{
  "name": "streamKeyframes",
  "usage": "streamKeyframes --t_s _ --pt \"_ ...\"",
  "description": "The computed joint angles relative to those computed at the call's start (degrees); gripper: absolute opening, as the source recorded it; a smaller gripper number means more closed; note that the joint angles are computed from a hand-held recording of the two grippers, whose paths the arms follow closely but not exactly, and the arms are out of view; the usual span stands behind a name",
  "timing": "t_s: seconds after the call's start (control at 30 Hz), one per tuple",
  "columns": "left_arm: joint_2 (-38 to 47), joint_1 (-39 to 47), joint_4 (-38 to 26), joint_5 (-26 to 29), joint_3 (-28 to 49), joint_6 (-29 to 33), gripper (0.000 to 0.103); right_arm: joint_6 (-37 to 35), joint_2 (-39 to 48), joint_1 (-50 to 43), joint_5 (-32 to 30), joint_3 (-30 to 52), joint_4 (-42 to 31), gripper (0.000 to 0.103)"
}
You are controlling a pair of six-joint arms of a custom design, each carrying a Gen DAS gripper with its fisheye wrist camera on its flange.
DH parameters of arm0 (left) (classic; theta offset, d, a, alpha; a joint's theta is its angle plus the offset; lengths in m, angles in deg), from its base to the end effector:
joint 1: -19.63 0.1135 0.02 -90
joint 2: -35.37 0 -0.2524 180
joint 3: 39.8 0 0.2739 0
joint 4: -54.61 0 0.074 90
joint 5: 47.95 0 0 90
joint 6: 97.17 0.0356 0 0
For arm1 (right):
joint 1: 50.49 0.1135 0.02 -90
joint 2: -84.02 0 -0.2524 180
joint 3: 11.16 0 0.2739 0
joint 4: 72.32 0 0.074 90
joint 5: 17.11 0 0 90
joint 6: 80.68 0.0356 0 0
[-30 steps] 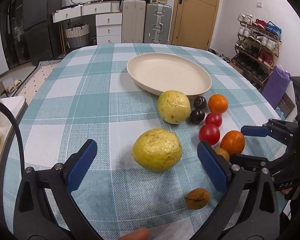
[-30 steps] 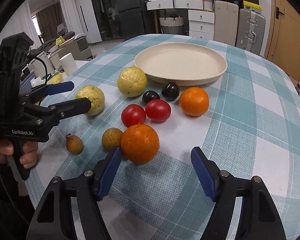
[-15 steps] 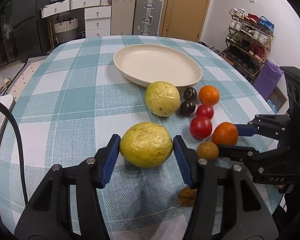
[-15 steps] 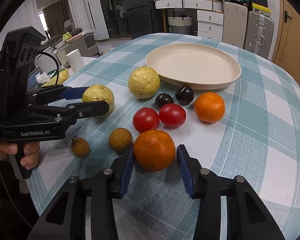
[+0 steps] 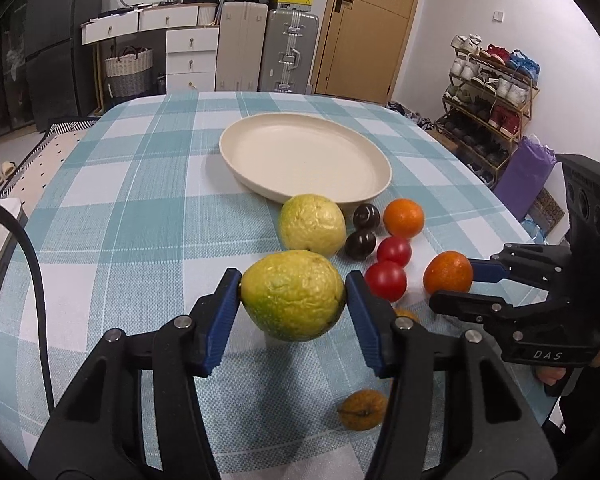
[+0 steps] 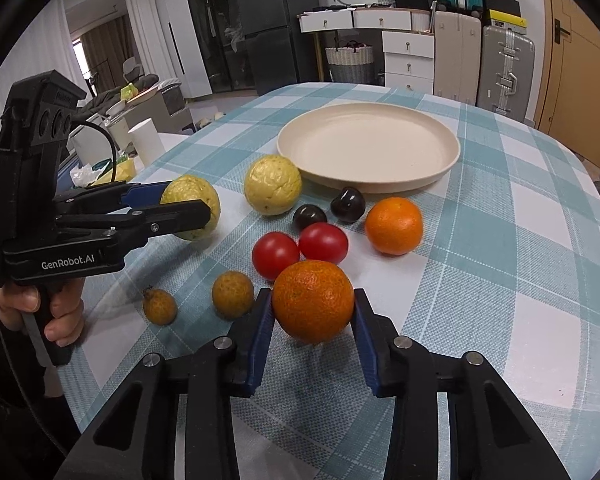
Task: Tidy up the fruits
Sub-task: 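Close the right gripper on an orange while the left gripper grasps a yellow-green guava, then carry the orange in the right gripper and the guava in the left gripper over the plate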
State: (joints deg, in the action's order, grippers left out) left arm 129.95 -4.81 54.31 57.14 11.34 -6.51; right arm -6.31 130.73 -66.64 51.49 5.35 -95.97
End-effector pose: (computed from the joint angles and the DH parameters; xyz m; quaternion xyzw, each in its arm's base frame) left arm 0.2851 -0.1397 0.1018 0.2484 0.8787 -0.1984 0.3562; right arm 0.1447 -0.0284 0.0729 -0.0534 0.9344 0.0863 0.3415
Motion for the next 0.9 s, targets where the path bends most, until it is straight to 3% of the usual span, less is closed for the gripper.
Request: streamKeyframes --t_s 0.17,0.43,0.9 --pt "-0.9 0.9 0.3 1.8 0.0 -0.4 0.051 -0.1 -2.5 -2.5 -1.9 0.3 -1.1 0.039" --pt "-2.5 1.3 2.8 2.3 0.3 -1.8 0.051 1.0 4.6 -4.8 -3.1 2.5 4.3 0.039" --pt "3.0 0.4 3.2 1.4 8.8 -2.6 0.051 3.7 10.3 -5.5 -2.7 8.0 7.9 0.039"
